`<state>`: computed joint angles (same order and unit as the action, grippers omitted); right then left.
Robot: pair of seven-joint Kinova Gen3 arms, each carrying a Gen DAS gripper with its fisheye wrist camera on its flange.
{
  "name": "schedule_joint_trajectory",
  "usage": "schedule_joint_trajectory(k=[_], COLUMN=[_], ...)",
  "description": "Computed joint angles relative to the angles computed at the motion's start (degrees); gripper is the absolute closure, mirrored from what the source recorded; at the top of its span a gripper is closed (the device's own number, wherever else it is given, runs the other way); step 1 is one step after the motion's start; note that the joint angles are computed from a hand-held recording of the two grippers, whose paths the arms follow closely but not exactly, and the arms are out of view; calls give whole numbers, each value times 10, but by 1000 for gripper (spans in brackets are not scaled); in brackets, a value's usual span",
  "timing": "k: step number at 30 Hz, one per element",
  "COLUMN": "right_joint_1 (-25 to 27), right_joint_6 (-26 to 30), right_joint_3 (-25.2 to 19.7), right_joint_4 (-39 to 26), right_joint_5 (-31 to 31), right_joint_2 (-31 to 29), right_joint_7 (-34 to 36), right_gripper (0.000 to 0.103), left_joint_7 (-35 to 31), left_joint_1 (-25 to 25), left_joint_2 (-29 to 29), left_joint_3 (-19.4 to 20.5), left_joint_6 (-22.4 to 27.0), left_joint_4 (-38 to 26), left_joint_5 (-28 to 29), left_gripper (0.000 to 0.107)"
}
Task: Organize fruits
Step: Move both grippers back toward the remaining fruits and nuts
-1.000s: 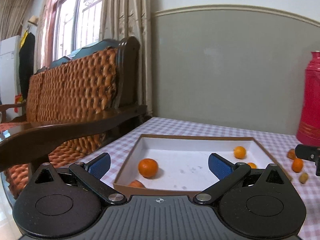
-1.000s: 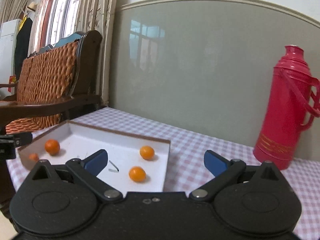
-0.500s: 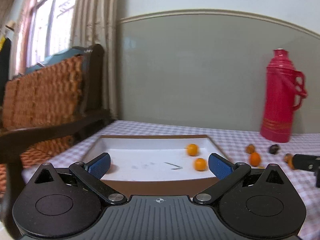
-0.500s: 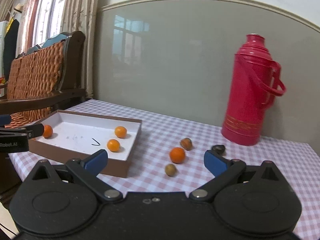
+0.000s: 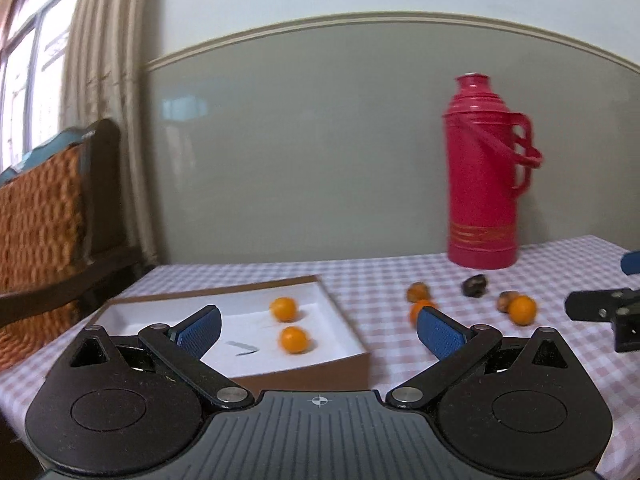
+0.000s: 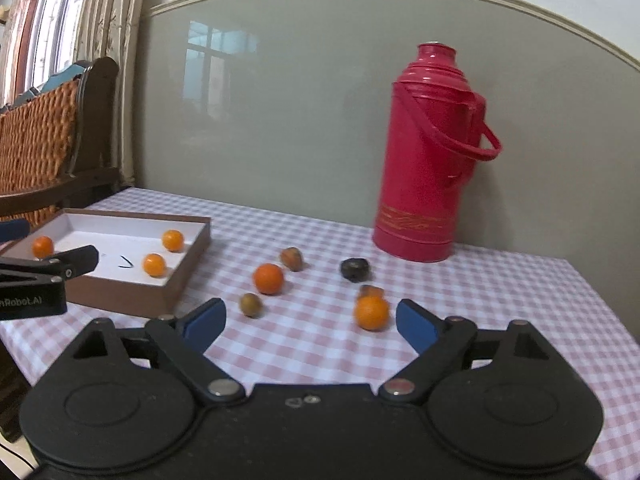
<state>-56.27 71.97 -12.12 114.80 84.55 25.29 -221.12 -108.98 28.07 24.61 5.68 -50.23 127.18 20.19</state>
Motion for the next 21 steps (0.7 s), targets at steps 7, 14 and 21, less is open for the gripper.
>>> schedule_joint_trajectory(k=[7,14,21], right_joint_1=[35,79,117], right_joint_6=[-25,-65,-105], right_joint_3=[6,15,18], right_joint_4=[16,22,23], right_joint_5=[13,46,63], right_joint_2=[-8,-5,1], right_joint_7=[-2,-14,-26], right_gripper=[26,32,34], left_joint_7=[-35,-63,-92], left_joint_1=[34,53,71], left_joint_2=[23,45,68], left_joint_3=[2,-5,-26], left_joint_6=[36,92,178], left_joint_4=[-53,-112,-181], left_joint_5=[25,37,93], left_gripper=[5,19,31])
